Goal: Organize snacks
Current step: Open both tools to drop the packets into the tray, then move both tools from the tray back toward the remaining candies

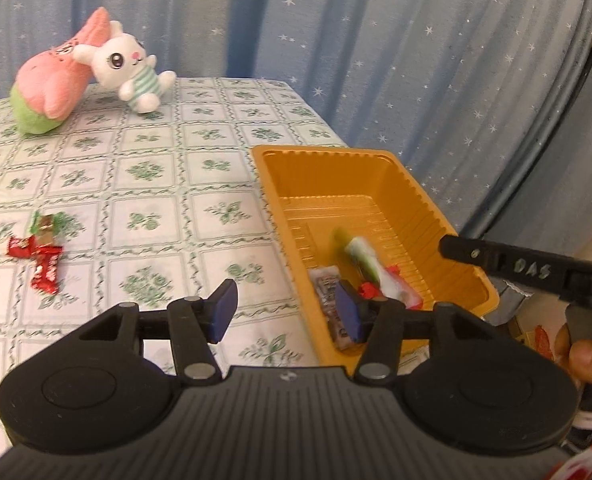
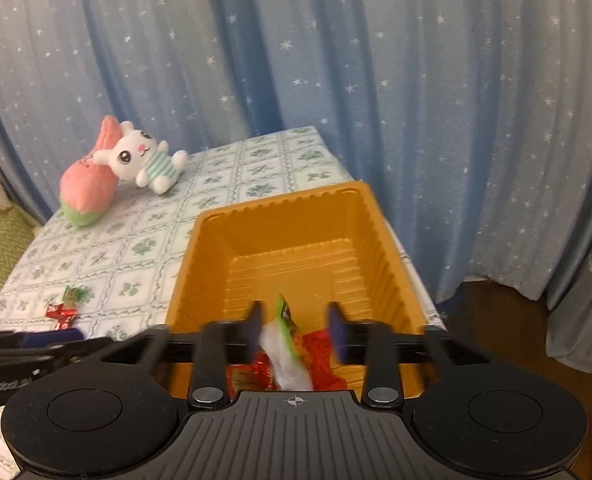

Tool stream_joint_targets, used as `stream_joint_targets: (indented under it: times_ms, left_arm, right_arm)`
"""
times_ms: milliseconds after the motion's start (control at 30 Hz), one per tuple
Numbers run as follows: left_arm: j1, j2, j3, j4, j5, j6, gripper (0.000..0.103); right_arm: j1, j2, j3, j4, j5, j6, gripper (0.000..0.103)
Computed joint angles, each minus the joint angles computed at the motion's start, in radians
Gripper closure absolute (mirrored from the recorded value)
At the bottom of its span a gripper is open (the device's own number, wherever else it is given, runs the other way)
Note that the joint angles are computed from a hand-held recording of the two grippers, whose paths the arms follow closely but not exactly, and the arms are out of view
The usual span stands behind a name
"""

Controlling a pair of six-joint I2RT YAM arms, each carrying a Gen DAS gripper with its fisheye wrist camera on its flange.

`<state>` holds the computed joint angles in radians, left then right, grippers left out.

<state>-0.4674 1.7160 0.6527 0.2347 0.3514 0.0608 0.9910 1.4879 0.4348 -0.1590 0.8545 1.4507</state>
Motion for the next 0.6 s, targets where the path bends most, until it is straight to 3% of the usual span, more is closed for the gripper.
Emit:
stream_joint_targets:
  times_ms: [333,600]
  left_arm:
    - [0.132,-0.158,-0.129,-0.035,0.04,0.063,0.047]
    - [0.295,-0.332,-0.19,-0.152,0.091,0.168,0.043]
  right_arm:
    - [0.199,0.027,0.154,-0.376,0.048,0.375,0.047]
    - [0.322,0.167,0.344,-0.528,0.054,0.506,0.047]
